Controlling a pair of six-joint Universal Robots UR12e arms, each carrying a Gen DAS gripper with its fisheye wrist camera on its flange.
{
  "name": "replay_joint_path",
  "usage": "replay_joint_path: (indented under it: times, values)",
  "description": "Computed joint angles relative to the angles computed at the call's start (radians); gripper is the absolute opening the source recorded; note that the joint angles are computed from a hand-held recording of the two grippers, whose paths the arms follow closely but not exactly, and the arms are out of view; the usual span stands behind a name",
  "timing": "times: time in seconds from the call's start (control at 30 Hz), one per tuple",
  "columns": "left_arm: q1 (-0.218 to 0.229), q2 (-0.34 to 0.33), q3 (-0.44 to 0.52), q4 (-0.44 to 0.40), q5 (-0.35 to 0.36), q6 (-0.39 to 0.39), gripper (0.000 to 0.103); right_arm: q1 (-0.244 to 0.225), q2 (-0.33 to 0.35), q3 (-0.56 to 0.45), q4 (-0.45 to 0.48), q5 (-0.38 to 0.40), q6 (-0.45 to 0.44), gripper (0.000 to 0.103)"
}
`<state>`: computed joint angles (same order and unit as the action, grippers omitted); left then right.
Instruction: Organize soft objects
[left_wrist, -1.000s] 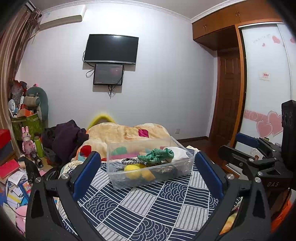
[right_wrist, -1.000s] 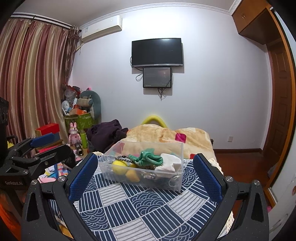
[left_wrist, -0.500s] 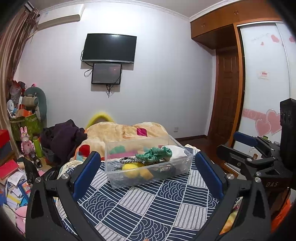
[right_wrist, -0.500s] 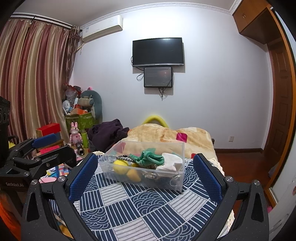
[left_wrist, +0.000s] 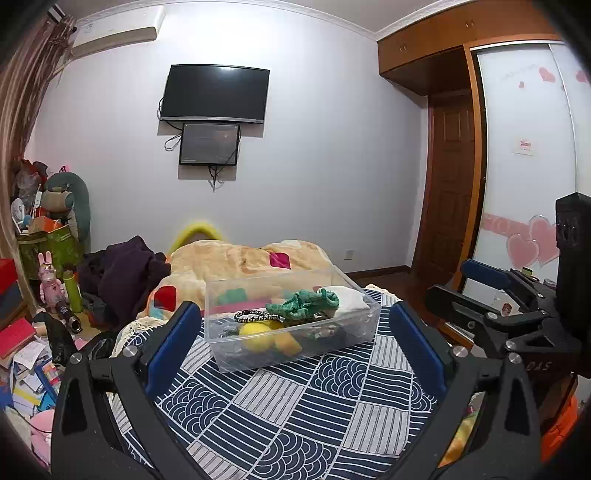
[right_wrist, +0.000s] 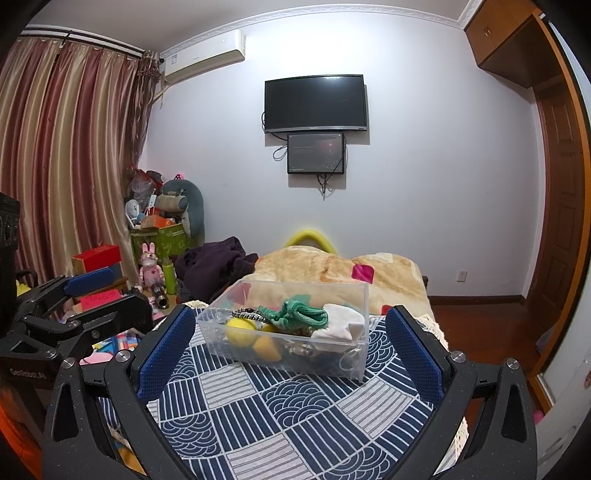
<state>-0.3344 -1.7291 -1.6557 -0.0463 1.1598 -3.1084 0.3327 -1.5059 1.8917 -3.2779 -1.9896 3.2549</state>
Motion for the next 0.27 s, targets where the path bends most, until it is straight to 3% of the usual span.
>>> replay_joint_path:
  times: [0.27]
  values:
    - [-0.003,0.000,-0.001,-0.002,-0.001,0.013,0.103,0.001,0.002,0.000,0.001,0.000,0.005,0.103]
